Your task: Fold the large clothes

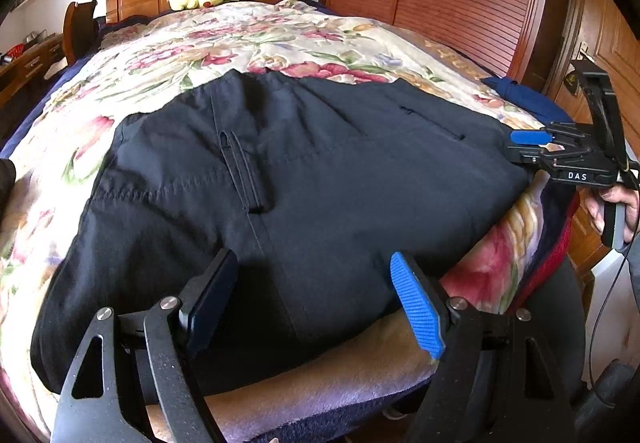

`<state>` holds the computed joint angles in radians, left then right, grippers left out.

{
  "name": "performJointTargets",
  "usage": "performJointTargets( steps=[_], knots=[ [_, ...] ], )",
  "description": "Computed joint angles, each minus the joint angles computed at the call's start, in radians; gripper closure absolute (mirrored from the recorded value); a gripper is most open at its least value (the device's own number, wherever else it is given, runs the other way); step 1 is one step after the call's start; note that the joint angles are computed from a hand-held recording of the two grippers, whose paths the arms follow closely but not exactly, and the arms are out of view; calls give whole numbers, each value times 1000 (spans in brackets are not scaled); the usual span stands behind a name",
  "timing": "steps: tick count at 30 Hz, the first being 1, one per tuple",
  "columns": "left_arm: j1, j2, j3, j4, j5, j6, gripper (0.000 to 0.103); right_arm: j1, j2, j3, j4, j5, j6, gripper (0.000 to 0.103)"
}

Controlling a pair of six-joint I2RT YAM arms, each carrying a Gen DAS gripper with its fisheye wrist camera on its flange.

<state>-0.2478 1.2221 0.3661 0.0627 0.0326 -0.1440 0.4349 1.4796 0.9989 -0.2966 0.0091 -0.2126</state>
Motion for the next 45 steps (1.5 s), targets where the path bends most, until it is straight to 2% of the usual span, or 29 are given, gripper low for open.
performJointTargets(
  steps=[4,6,9,14,19,23,29,36,39,41,45],
  knots=[
    [0,5,-1,8,2,-3,23,-8,0,8,-11,7,18,51],
    [-1,5,-2,6,1,-2,23,-29,8,19,-27,-33,34,51],
    [-2,5,-2,3,0,1,23,-28,3,3,-21,-10,55,42],
    [-6,13,-1,9,-3,-3,23,-71,53,16,-26,-61,100,30],
    [-13,23,-3,18,-10,-9,23,-115,129,34,-6,-166,153,28],
    [-12,25,-3,21,-8,-9,23,-100,139,26,23,-148,126,28],
    [-10,29,-9,32,-6,-11,22,-117,148,16,42,-180,122,28],
    [-10,30,-9,33,-6,-11,22,-115,136,-5,58,-190,120,34],
    [-10,36,-12,44,-4,-13,22,-115,125,-12,52,-207,123,41],
    [-9,33,-10,37,-6,-9,22,-117,123,-5,35,-231,122,53],
    [-8,35,-12,41,-4,-13,22,-111,117,11,3,-257,115,68]
  ],
)
